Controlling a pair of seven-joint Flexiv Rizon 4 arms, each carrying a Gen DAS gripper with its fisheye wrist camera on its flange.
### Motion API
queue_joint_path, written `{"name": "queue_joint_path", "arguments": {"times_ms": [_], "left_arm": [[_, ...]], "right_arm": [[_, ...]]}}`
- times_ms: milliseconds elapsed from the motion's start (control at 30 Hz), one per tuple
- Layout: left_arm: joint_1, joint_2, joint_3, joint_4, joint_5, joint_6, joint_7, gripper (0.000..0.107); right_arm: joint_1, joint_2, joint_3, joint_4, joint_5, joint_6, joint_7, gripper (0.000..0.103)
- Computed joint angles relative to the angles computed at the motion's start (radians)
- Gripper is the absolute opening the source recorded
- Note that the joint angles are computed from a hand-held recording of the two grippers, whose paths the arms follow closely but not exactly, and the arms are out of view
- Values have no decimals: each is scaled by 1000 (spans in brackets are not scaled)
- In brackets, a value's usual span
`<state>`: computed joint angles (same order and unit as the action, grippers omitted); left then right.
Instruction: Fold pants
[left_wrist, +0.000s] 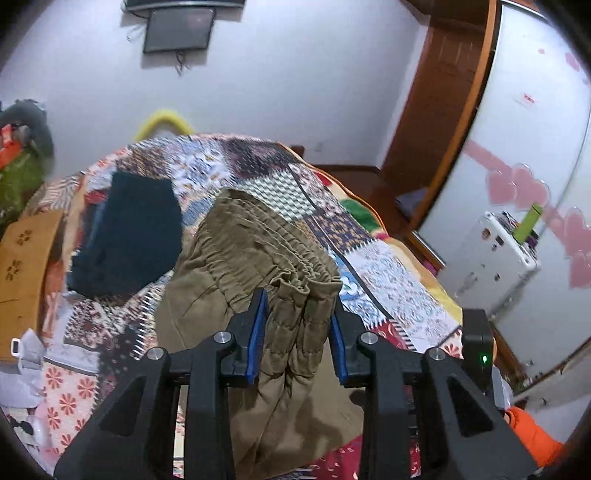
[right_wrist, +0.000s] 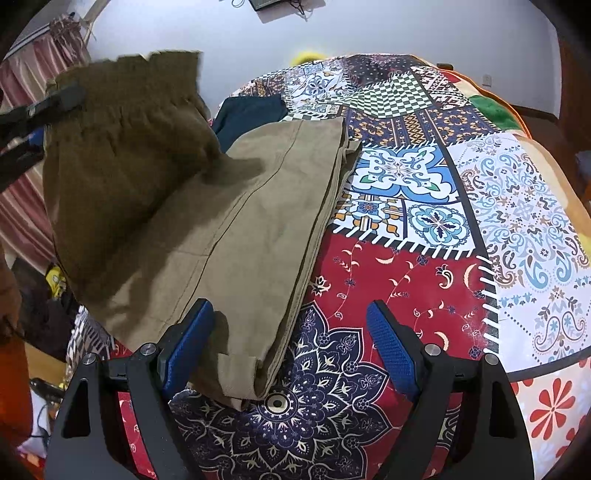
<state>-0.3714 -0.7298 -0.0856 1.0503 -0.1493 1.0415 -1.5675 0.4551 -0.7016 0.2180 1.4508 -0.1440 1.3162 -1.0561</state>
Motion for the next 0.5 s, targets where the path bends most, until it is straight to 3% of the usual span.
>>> {"name": "queue_joint_path", "arguments": {"times_ms": [133, 200, 267, 500], "left_arm": [[-7, -10, -8, -19, 6, -39, 29, 32], [-1, 1, -21, -3, 2, -43, 60, 42], [-6, 9, -22, 6, 3, -43, 79, 65], [-37, 10, 74, -24, 102, -30, 18, 82]], "right_arm": [[2, -2, -4, -3, 0, 1, 6, 83], [1, -3, -2, -4, 0, 1, 4, 83], [-1, -4, 1, -4, 2, 0, 2, 83], [5, 6, -10, 11, 0, 20, 12, 83]]}}
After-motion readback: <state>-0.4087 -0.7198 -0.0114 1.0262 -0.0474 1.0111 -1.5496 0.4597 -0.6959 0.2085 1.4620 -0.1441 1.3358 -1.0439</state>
